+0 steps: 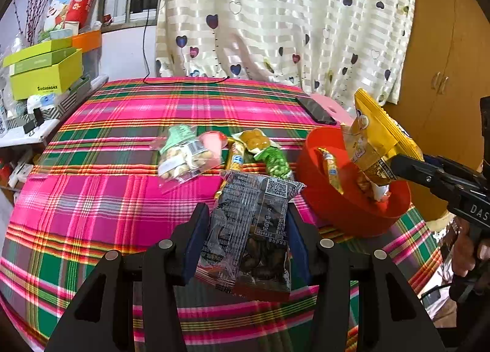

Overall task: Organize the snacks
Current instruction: 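Carry the yellow chip bag into the red basket and open the right gripper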

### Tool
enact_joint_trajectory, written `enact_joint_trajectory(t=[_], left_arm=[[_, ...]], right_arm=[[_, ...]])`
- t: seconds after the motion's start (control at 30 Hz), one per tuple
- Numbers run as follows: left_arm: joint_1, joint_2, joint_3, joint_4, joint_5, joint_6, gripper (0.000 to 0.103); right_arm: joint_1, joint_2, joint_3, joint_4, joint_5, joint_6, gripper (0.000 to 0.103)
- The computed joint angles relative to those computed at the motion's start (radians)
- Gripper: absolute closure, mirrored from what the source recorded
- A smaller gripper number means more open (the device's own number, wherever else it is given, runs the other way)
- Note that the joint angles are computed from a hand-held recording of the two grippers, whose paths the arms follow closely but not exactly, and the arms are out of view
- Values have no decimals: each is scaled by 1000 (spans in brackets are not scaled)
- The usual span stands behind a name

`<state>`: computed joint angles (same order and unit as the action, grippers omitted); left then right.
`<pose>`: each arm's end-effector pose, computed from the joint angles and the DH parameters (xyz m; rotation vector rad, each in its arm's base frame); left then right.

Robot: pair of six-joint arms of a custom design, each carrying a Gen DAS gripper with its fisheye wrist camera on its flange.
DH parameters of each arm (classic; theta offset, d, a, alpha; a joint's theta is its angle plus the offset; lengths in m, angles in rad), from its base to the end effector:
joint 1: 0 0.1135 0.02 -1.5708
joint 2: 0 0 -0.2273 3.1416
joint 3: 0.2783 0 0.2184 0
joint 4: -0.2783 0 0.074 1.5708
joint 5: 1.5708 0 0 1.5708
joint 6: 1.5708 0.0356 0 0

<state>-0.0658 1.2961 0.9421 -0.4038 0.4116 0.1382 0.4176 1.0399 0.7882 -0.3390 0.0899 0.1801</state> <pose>0.2521 -0.0309 0.2425 0.4363 2.2486 -0.4404 0.1970 0.0839 0.2544 -0.2052 2.1595 0.2474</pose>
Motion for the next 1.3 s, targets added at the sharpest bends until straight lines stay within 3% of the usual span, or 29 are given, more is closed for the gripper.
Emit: enact_joint_trajectory(t=[0.87, 1.3], left_arm=[[-51, 45, 42, -8, 2, -5, 52], [-86, 71, 65, -8, -6, -19, 52]], right_arm=[[-264, -11, -102, -38, -213, -21, 71], [-345, 55, -88, -57, -181, -43, 70]])
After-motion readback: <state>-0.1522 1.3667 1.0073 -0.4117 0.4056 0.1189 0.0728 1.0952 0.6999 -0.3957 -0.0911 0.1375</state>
